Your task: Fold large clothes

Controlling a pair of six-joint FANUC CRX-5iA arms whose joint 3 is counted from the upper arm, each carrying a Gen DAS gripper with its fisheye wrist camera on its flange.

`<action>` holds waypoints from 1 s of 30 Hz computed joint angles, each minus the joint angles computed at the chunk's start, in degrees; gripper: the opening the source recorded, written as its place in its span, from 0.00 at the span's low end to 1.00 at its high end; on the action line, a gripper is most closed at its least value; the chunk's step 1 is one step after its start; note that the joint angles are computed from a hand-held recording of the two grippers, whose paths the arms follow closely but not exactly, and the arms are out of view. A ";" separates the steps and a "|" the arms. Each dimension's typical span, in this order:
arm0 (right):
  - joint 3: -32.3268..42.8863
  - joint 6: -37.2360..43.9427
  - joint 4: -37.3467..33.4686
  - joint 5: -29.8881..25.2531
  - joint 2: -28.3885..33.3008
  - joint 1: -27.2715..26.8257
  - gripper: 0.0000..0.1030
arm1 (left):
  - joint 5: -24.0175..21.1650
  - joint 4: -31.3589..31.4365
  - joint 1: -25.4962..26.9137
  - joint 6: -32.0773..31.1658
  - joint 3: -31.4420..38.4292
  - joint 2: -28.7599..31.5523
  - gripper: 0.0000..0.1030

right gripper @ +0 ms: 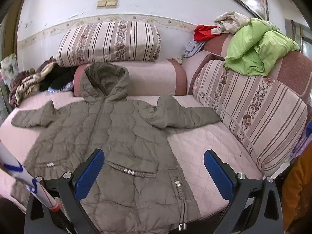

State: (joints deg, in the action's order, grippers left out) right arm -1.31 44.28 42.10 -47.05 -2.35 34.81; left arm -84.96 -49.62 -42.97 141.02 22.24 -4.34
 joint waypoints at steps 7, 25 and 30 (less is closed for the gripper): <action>13.11 12.17 -17.44 -4.03 -0.12 -0.53 1.00 | -10.86 -17.15 -4.66 -3.99 8.98 -0.87 1.00; 13.44 14.76 -19.06 -4.45 -0.49 -0.78 0.93 | -8.79 -7.70 11.71 -3.21 12.00 -2.30 1.00; 9.35 15.80 -19.25 -3.92 0.63 -1.05 0.85 | -7.90 -2.98 17.30 -3.62 7.94 -1.92 1.00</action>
